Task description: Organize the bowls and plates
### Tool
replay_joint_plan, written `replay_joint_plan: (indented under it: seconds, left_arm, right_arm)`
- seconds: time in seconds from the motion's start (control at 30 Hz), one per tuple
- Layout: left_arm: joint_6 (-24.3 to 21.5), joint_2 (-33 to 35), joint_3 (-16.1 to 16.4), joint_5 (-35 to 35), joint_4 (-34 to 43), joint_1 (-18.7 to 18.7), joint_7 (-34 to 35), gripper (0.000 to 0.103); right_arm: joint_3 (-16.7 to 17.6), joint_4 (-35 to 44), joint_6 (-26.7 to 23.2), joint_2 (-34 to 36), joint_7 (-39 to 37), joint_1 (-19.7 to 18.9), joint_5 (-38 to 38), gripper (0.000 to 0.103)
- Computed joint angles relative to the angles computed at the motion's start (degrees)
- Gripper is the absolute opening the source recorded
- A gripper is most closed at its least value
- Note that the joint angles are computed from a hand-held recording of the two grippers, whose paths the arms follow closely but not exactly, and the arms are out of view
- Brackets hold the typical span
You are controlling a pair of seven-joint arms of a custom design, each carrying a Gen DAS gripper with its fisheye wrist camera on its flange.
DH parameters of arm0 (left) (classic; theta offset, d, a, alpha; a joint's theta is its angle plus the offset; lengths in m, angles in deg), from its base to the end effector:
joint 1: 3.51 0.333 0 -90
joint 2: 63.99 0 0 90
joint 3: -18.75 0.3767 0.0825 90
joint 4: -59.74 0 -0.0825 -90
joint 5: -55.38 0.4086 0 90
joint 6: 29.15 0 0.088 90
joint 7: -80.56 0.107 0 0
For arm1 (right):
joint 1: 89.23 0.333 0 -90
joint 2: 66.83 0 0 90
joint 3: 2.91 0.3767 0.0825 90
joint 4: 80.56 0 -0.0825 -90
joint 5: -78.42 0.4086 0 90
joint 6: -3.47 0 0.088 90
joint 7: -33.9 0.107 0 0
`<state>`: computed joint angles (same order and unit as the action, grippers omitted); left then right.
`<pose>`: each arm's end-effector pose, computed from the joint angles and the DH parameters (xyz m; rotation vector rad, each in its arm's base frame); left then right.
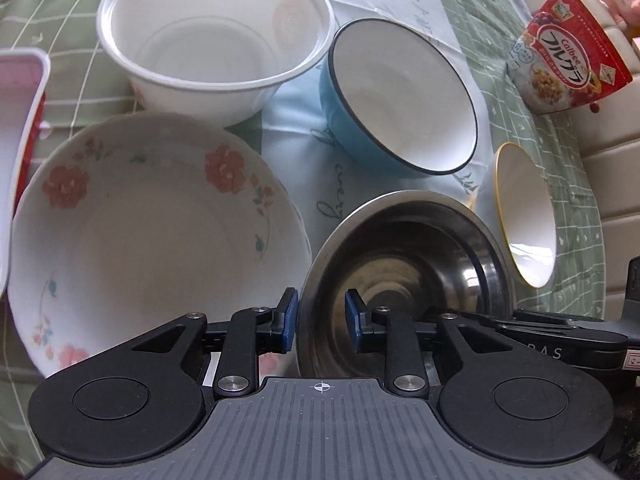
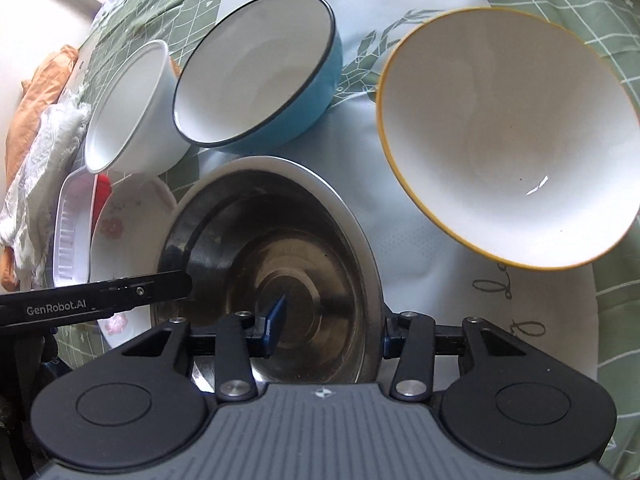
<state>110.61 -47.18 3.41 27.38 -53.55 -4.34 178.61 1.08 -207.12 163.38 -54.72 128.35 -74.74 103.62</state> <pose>0.6347 -0.1733 0.3855 1.9759 -2.0866 0.5834 0.5842 0.1732 0.3609 -1.7712 2.0503 -0.0005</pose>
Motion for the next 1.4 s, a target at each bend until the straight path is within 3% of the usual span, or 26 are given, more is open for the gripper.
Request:
replay_joint_plan:
  seconds: [0.2,0.4,0.57,0.7,0.77,1.03,1.13,1.33,1.4]
  left_arm:
    - [-3.7,-5.2,1.5,-4.0,-0.8,1.7,-0.5,0.028]
    - [-3.6,-8.2,6.2,0.0,-1.5,2.9,-5.4,0.028]
    - [-1.1,-6.9,7.4,2.3,-3.0,4.5,-8.1,0.028]
    - [1.5,-6.0,7.0,1.8,-4.5,5.7,-7.2,0.022]
    - [4.0,-6.7,7.2,4.8,-6.1,5.4,-7.5,0.022]
    - [2.4,-8.6,8.0,8.2,-8.5,5.7,-12.0,0.023]
    - [3.2,-8.4,8.1,8.6,-9.1,5.7,-14.0,0.031]
    - [4.6,-6.2,7.4,6.6,-8.8,6.4,-14.4,0.034]
    - [4.9,-4.8,6.8,5.0,-8.3,6.9,-13.8,0.031]
  right_arm:
    - [0.2,2.3,-2.6,-3.2,0.4,1.5,-3.6,0.048]
    - [2.5,11.5,-5.5,3.9,-4.0,3.5,-2.2,0.049]
    - [1.5,17.7,-5.8,10.6,-2.8,6.6,-6.2,0.049]
    - [-0.2,18.0,-4.5,12.1,-2.0,8.9,-11.2,0.049]
    - [-1.0,17.8,-3.9,12.2,-1.7,9.8,-13.7,0.049]
    - [-1.5,17.6,-3.6,11.0,0.0,10.0,-15.6,0.049]
    - [-2.8,17.5,-2.4,11.3,2.6,10.5,-17.3,0.050]
    - [1.3,20.5,-1.5,15.3,-0.1,6.5,-11.1,0.050]
    - [2.6,22.2,-2.1,17.1,-0.7,5.5,-8.2,0.054]
